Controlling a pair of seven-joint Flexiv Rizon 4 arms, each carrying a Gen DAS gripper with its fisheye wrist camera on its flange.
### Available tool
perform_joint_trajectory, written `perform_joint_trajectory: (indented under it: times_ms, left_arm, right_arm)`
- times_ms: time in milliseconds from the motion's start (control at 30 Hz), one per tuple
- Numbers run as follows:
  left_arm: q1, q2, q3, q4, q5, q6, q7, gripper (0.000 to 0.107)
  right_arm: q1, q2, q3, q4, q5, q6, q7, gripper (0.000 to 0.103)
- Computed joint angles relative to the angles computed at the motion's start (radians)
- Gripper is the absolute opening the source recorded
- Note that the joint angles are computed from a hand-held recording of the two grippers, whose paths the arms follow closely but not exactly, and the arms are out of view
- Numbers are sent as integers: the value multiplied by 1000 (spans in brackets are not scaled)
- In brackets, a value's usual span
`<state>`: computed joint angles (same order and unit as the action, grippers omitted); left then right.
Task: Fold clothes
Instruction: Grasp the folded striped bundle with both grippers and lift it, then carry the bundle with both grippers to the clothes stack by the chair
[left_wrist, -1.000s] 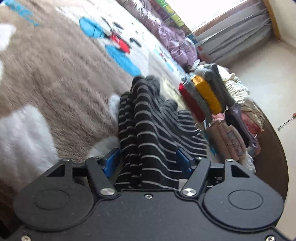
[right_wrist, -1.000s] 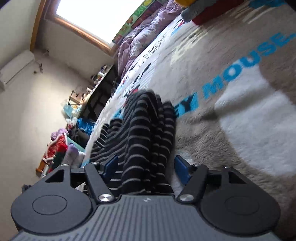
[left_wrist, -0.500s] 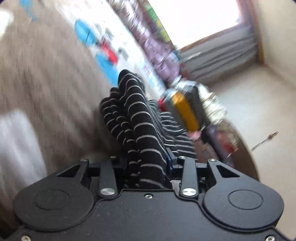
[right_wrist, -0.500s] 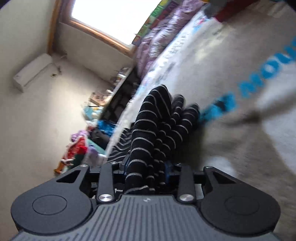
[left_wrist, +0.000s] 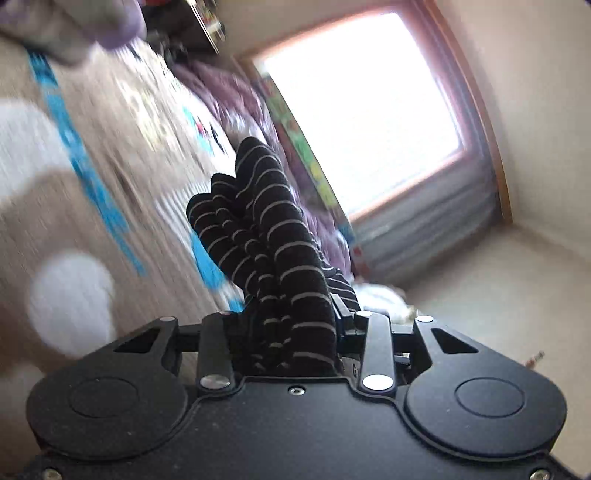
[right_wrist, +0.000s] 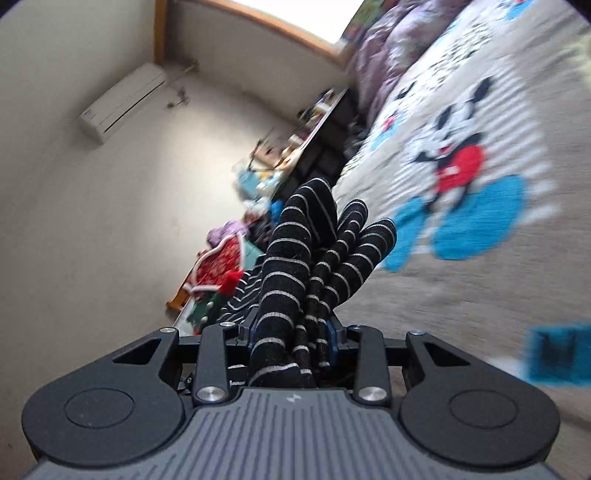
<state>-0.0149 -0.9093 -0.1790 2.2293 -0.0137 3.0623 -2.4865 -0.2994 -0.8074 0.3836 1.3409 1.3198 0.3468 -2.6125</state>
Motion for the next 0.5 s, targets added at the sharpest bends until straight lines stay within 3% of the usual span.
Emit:
perform_joint_trajectory:
  times_ms: [233,500]
  left_arm:
    - [47,112,52,112,-72,113,10,34]
    - [188,295,144,216,-89,175,-9,34]
  right_arm:
    - [98,-29,49,-95,4,-29,62,35]
    - [279,-84,123,-338,-10,-90,108,35]
